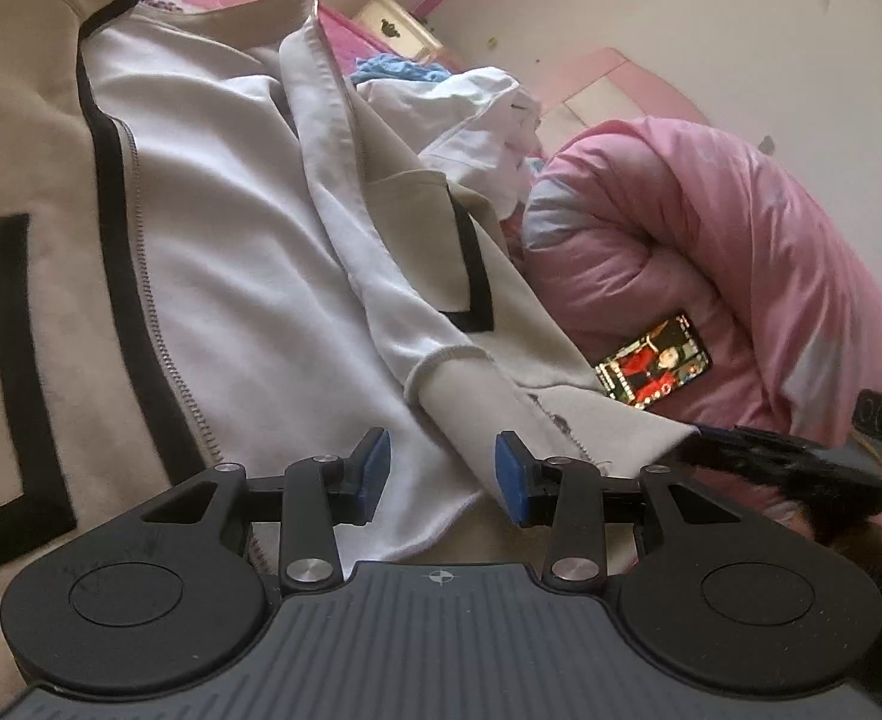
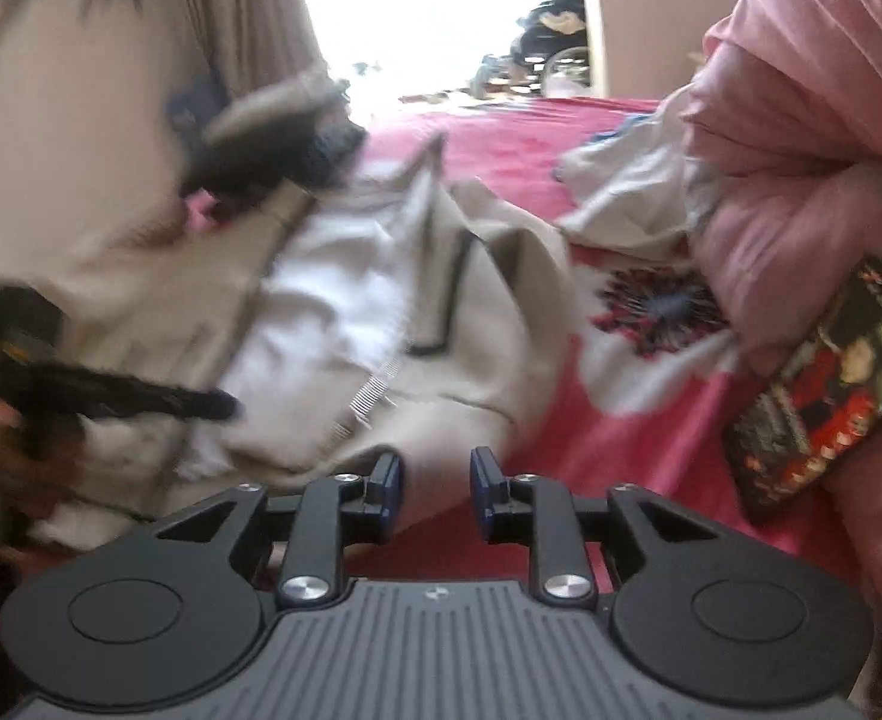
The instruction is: Fold clothes
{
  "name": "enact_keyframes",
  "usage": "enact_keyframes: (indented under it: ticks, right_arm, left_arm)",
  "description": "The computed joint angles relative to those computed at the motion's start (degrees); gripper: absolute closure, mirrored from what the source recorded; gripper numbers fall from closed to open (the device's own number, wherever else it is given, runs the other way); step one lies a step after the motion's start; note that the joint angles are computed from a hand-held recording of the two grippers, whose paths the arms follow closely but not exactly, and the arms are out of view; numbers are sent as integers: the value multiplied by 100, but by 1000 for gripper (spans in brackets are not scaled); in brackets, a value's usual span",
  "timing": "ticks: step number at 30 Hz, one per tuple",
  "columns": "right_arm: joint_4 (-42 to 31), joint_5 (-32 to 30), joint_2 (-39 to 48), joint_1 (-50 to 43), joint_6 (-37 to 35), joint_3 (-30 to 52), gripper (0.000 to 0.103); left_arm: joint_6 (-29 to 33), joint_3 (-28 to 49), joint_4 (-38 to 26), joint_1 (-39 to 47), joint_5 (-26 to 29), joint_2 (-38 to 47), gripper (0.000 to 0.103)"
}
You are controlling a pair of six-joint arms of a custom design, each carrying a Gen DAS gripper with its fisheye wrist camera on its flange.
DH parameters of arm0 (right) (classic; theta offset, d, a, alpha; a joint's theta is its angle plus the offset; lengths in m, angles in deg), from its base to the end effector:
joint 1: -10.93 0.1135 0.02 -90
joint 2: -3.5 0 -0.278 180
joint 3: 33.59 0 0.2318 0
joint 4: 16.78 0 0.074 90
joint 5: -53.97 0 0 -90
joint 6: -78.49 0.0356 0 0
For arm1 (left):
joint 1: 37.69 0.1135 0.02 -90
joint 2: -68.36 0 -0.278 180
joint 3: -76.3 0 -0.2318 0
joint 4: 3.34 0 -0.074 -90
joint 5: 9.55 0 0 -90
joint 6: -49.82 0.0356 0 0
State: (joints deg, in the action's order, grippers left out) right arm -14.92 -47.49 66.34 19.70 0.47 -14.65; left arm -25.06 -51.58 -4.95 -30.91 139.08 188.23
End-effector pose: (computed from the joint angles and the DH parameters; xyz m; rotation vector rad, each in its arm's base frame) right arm 0.1383 0.0285 0.1272 -0.0385 2.3220 0.4148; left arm 0.2805 0.0027 0.0534 0.4091 2.3182 -1.2100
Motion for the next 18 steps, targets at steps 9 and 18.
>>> enact_keyframes:
  ticks: [9,18]
  right_arm:
    - [2518,-1831,2953,-396,1233,482,64]
    - [2633,-706,4260,524,2191,1002,57]
  left_arm:
    - [-322,-462,561,-550,-769,-353,65]
    - [-902,-1093,1637,-1040,-1499,-670,65]
